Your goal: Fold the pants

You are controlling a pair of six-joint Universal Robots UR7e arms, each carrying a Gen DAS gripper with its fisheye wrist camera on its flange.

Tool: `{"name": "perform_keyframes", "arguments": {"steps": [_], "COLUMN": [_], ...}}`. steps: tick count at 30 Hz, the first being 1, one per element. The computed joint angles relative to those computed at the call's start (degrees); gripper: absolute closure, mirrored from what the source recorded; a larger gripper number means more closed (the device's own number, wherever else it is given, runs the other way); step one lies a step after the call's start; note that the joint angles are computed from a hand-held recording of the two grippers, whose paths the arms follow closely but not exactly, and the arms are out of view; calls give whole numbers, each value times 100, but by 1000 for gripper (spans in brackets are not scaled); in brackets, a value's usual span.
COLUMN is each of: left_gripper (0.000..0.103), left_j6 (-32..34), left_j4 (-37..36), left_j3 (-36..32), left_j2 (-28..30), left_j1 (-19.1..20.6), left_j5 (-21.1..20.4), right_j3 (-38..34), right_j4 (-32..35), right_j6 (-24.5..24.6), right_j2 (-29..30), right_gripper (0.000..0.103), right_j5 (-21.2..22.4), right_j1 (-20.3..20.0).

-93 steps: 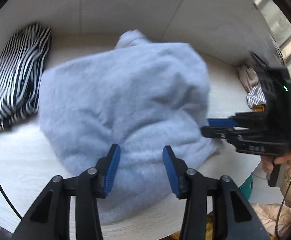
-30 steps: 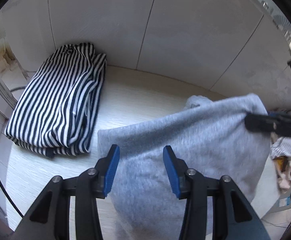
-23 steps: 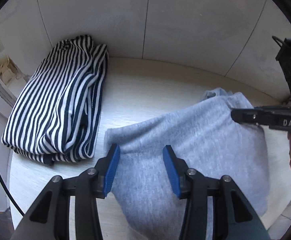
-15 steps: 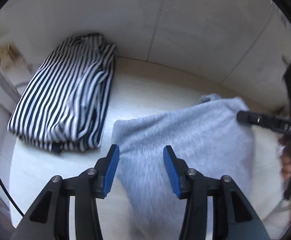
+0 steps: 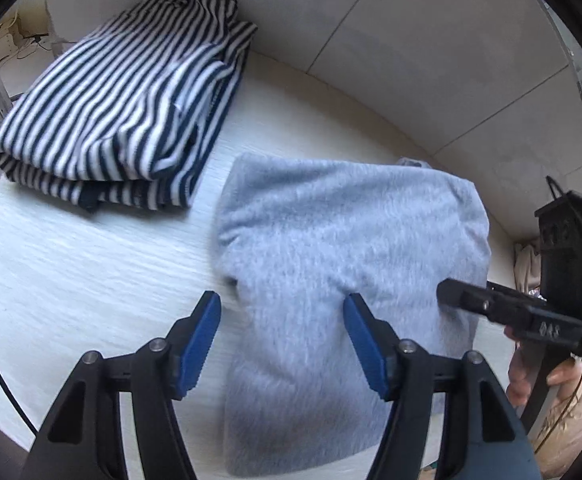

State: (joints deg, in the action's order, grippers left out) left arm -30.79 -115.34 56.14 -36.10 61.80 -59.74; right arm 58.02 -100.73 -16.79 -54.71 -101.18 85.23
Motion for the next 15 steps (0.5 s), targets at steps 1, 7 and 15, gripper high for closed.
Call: {"name": "perform_keyframes", "arguments": {"steps": [1, 7, 15], "left_gripper": [35, 34, 78], "left_j6": [24, 289, 639], "left_j4": [-99, -142, -297], "left_j3": [0, -140, 155], "left_j2": [23, 219, 40], "left_j1": [7, -68, -201], "left_j5": [-35, 182, 398], "right_j3": [120, 843, 1177], "right_j4": [-136, -1092, -1409], "right_j6": [-90, -665, -266], "right_j2": [-36, -198, -476], "right_gripper": [30, 47, 83], "right_j5": [-39, -822, -345], "right_j1": [32, 321, 258]}}
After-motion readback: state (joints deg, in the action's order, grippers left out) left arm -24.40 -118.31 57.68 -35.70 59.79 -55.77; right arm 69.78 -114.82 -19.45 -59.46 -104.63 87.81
